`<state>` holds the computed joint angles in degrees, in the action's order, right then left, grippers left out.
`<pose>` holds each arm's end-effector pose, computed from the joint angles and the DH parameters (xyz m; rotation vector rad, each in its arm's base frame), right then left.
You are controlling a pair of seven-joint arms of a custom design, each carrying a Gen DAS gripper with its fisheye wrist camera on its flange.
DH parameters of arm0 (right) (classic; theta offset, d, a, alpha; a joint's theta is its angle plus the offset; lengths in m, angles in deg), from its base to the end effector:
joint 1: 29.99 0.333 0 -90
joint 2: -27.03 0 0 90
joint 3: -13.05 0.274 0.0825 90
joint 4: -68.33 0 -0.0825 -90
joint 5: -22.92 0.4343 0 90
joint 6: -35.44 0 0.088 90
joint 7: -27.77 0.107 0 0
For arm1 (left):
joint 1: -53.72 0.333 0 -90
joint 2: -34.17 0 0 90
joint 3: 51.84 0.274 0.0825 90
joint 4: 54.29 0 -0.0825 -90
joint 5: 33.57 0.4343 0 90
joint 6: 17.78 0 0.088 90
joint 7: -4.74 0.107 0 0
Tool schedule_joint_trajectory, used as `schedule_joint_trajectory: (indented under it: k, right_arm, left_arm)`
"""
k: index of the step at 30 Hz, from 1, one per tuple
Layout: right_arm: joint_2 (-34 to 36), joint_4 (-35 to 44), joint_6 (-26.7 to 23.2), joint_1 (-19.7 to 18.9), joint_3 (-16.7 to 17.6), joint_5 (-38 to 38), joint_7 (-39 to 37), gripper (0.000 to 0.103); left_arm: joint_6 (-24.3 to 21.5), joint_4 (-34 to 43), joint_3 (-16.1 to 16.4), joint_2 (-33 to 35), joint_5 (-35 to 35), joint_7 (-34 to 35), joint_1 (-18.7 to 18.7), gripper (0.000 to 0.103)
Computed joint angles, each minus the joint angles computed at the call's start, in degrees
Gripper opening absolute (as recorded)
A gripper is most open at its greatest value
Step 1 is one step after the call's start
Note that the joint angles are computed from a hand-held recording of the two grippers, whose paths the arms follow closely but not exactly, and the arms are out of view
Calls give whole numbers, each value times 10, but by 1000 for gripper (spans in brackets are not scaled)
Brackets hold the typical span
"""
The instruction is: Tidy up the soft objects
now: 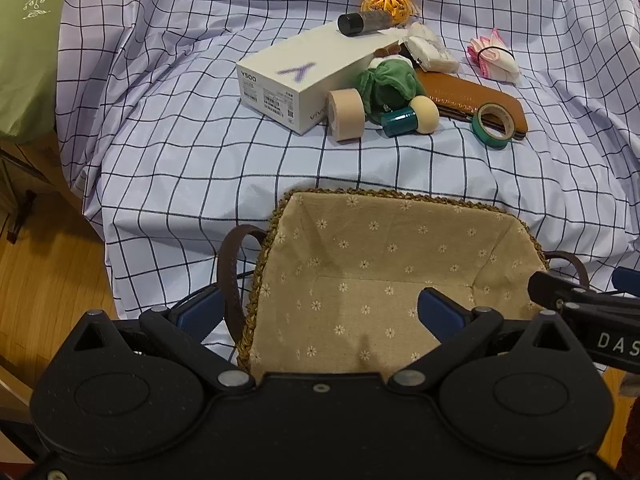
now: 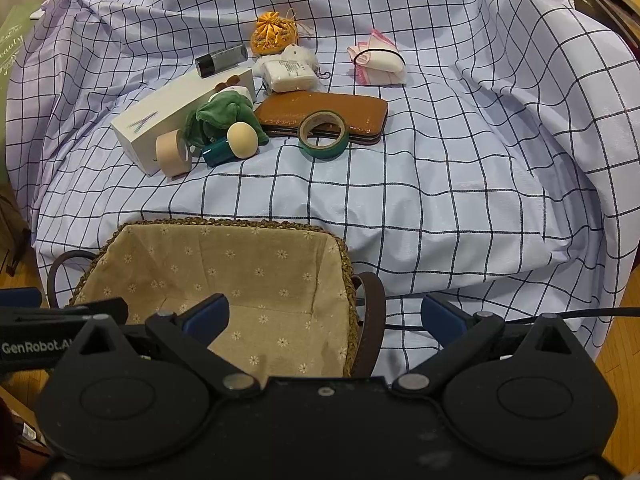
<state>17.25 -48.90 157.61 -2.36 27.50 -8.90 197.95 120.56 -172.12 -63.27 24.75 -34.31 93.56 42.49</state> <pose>0.4495 0.3809 0.4884 -1.4632 2.2571 -0.6348 0.5566 -0.2369 0.5071 -1.5655 2.2950 -0.6016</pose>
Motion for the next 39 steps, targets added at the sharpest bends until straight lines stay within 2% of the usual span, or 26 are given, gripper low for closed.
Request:
schedule_joint_trajectory:
  k: [14, 20, 25, 29, 31, 37, 39]
  right_arm:
    - [10, 11, 11, -12, -9, -18, -16, 102]
    - [53, 69, -48, -10, -13, -52, -49, 102]
    - [51, 59, 8, -16, -35, -27, -66, 102]
    - [60, 61, 37, -25, -39, -50, -55, 100]
    - [66, 66, 48, -28, -42, -62, -51, 95]
    - [101, 96, 64, -34, -56, -75, -64, 95]
    - [114, 108, 66, -35, -61, -65, -72, 88]
  left_arm:
    - [48, 39, 0, 36, 15, 0, 5, 100]
    - [60, 77, 0, 71, 16, 4, 6, 100]
    - [49, 115, 0, 105, 1, 20, 6, 99]
    - [50, 135, -1, 126, -1, 20, 6, 95]
    - [53, 145, -1, 136, -1, 17, 6, 95]
    - [43, 182, -2, 171, 3, 19, 4, 95]
    - [36, 197, -2, 183, 6, 18, 3, 95]
